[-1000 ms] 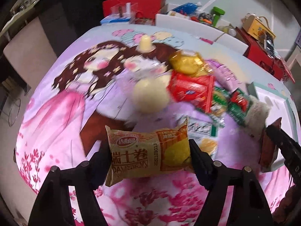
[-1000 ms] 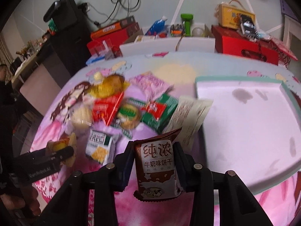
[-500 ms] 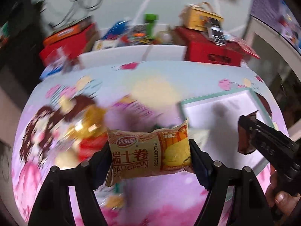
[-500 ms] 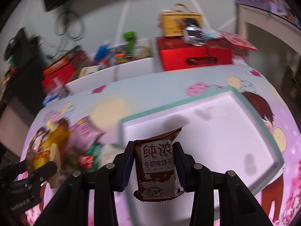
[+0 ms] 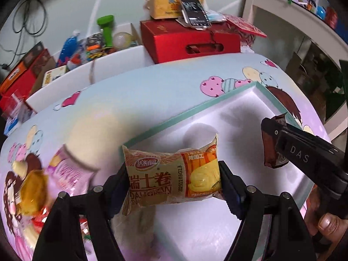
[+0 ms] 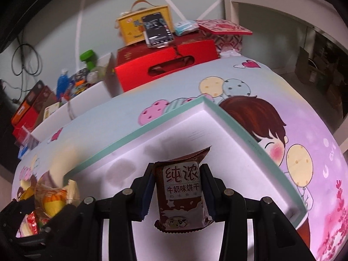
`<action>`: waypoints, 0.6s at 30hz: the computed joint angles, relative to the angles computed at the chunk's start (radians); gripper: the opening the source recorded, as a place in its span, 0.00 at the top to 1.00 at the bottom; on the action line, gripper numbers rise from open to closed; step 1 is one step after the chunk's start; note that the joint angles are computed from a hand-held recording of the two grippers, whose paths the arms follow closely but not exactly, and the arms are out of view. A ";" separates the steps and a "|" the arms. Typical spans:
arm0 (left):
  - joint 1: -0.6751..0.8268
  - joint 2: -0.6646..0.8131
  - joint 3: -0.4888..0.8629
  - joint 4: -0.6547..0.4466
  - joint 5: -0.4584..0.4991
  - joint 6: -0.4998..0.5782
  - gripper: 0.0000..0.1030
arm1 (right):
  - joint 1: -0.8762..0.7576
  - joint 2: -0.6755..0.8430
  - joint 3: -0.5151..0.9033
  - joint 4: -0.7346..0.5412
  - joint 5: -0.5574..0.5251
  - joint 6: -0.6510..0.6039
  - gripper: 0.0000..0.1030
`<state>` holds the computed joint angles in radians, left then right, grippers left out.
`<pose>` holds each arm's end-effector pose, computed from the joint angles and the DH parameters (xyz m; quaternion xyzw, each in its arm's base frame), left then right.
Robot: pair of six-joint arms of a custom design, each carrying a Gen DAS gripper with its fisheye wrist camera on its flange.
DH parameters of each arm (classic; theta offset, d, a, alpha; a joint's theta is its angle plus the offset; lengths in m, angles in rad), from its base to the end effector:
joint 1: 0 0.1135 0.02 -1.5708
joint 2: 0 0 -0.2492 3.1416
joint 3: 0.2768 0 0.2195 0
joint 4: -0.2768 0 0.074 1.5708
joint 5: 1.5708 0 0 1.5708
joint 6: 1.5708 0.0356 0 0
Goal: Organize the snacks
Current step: 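Carry both packs into the white tray and open both tools to release them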
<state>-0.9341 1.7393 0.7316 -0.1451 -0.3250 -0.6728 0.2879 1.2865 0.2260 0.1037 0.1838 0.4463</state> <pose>0.1690 -0.2095 0.1142 0.0925 0.9615 -0.0375 0.2561 0.1633 0.0416 0.1087 0.1028 0.9441 0.0264 0.3123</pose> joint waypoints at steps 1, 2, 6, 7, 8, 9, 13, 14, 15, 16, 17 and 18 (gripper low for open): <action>0.000 0.023 0.012 0.011 0.002 0.003 0.25 | -0.012 0.014 -0.001 0.012 -0.003 -0.007 0.58; 0.002 0.045 0.021 0.025 -0.001 0.010 0.25 | -0.028 0.032 0.000 0.027 -0.008 -0.014 0.58; 0.015 0.092 0.037 0.053 0.022 0.006 0.24 | -0.073 0.092 0.004 0.071 -0.030 -0.033 0.58; 0.018 0.093 0.031 0.059 0.032 0.002 0.24 | -0.077 0.106 0.004 0.079 -0.031 -0.036 0.58; 0.019 0.098 0.031 0.062 0.037 -0.001 0.24 | -0.077 0.114 0.006 0.080 -0.028 -0.037 0.58; 0.018 0.102 0.030 0.061 0.040 -0.004 0.24 | -0.075 0.119 0.007 0.081 -0.026 -0.037 0.58; 0.010 0.098 0.021 0.062 0.050 -0.006 0.23 | -0.058 0.127 0.016 0.068 -0.014 -0.033 0.57; 0.010 0.096 0.020 0.062 0.051 -0.011 0.22 | -0.054 0.129 0.018 0.063 -0.011 -0.032 0.57; 0.009 0.088 0.015 0.062 0.051 -0.013 0.22 | -0.051 0.131 0.019 0.061 -0.008 -0.032 0.57; 0.008 0.079 0.010 0.063 0.049 -0.013 0.22 | -0.049 0.133 0.021 0.059 -0.006 -0.031 0.57; 0.007 0.069 0.006 0.061 0.046 -0.013 0.21 | -0.047 0.133 0.021 0.058 -0.005 -0.030 0.57; 0.005 0.059 0.004 0.059 0.042 -0.011 0.20 | -0.046 0.135 0.024 0.053 -0.002 -0.029 0.57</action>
